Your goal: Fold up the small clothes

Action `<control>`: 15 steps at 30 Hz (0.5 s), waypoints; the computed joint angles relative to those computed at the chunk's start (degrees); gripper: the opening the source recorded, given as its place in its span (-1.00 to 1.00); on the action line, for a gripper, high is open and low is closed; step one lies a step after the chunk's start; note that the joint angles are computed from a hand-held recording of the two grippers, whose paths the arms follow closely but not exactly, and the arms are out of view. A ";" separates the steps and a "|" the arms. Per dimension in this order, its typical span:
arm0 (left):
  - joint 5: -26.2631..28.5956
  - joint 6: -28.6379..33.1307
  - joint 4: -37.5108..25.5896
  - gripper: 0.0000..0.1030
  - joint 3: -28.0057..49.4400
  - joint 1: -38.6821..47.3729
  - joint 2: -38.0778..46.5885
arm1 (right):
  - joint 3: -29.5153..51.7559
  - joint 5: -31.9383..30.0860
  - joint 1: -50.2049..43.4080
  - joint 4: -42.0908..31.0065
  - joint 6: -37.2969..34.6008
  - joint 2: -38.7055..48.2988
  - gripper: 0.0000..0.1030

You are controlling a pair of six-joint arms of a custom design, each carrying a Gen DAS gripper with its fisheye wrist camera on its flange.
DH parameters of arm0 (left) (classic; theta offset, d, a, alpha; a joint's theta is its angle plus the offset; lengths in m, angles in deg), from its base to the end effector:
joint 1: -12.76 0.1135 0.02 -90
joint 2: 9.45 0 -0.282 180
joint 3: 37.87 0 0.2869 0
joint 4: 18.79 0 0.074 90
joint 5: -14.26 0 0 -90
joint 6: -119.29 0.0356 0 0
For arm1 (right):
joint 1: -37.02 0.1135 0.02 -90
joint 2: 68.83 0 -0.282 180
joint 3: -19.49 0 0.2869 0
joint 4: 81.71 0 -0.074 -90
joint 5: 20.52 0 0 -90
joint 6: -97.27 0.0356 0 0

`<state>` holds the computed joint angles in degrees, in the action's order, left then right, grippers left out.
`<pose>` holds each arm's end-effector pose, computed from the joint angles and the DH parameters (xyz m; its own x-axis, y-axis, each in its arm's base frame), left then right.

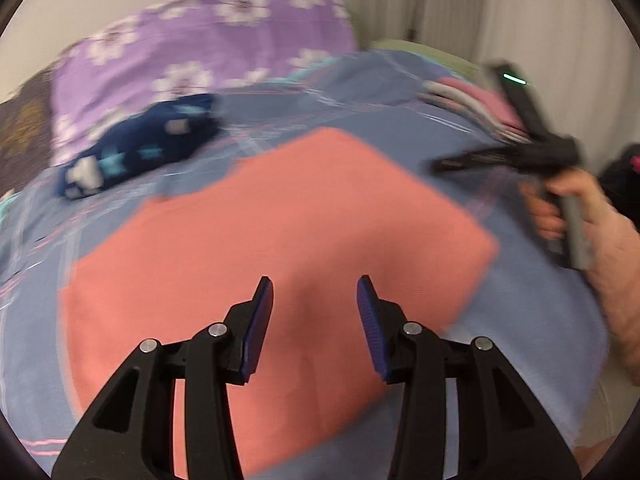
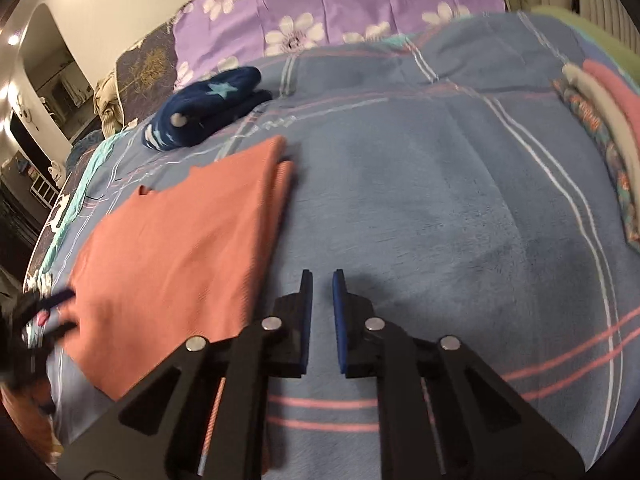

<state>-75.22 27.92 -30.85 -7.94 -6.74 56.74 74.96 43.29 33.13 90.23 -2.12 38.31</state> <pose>0.1982 -0.0705 0.1200 -0.7119 0.2268 -0.6646 0.3226 0.9463 -0.0227 0.3347 -0.0070 0.0664 -0.8238 -0.0907 -0.5595 -0.2995 0.9077 0.2938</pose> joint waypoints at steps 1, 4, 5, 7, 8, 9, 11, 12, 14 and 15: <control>-1.41 -2.59 0.42 -0.15 1.78 -4.59 3.29 | 1.89 -0.25 0.22 -1.90 -1.15 1.01 -0.80; -4.55 -7.37 1.07 -0.15 7.18 -13.27 11.97 | 7.01 -1.32 1.38 -6.84 -4.45 3.18 -0.75; -5.67 -8.49 0.99 -0.15 9.09 -15.39 14.60 | 8.74 -1.90 1.63 -8.47 -5.15 4.04 -0.73; -8.57 -10.57 0.43 -0.15 12.98 -19.19 19.09 | 12.98 -2.79 2.65 -11.83 -6.49 6.52 -0.72; -9.72 -11.37 -0.03 -0.15 14.50 -20.47 20.50 | 15.22 -2.66 3.24 -12.88 -7.00 7.97 -0.71; -10.90 -12.10 -0.51 -0.13 16.07 -21.76 21.91 | 16.95 -2.78 3.75 -13.49 -7.26 9.20 -0.60; -13.95 -13.17 -1.83 0.08 19.56 -24.03 25.20 | 20.65 -4.96 4.20 -14.35 -7.59 12.51 -0.32; -15.89 -13.81 -2.49 0.16 21.33 -25.27 26.88 | 21.67 -6.70 4.02 -13.90 -7.31 13.84 -0.27; -19.69 -14.76 -4.16 0.17 24.64 -27.29 29.98 | 21.98 -11.75 2.85 -10.40 -5.54 16.20 -0.23; -21.38 -15.30 -5.30 0.18 26.72 -28.05 32.10 | 21.71 -14.86 1.96 -8.48 -4.83 17.41 -0.19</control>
